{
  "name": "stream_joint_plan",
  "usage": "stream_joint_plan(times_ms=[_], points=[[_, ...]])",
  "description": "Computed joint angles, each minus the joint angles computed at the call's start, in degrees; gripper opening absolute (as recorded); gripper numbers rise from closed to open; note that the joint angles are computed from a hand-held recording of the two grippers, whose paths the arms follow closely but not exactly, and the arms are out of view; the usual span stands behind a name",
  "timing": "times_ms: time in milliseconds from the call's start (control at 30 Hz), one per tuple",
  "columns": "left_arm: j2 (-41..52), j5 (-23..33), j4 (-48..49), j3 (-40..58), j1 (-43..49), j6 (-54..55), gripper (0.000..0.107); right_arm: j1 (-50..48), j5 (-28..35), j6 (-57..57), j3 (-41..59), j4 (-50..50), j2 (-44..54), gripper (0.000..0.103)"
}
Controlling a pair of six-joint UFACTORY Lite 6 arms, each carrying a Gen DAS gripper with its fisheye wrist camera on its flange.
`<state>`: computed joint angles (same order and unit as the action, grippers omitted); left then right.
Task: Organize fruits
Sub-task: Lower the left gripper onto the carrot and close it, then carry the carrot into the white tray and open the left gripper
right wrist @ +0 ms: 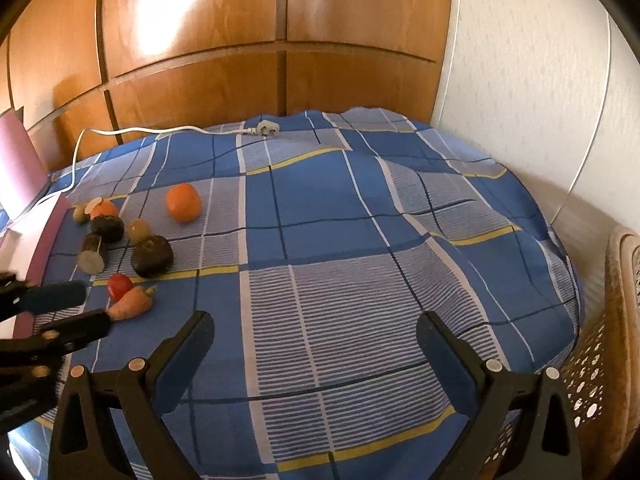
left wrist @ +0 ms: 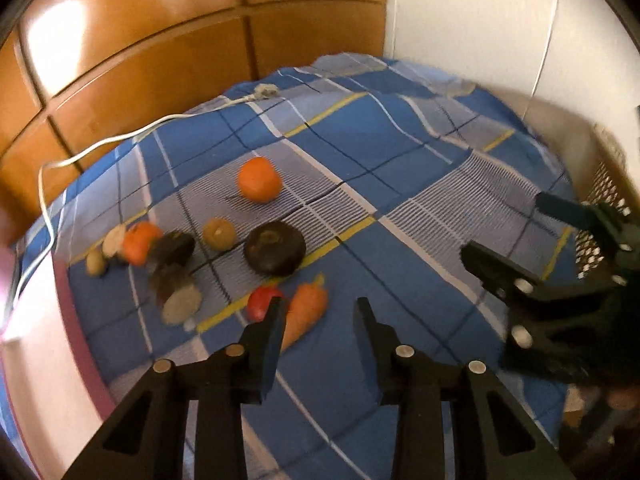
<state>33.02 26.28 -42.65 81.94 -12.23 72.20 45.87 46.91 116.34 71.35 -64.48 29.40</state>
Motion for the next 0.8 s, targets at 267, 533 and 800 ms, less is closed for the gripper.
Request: stream_joint_plan(times_ms=[267,533,800], points=[[1.8,-8.0,-2.4,-1.4,-2.6,7.5,0.022,-0.5,-1.4,-0.1,-0.4,0.1,0.1,0.103],[-6.1,8.5,-19.3,-4.9,11.8,12.7,0.020,-1.1,-3.8,-1.3,0.7,0.6,1.0,0.099],[-2.0,20.3,-19.4,3.6,27.6,2.8,0.020,-0.7,-13.7,-4.6,4.2,-1.6,3.0,0.061]])
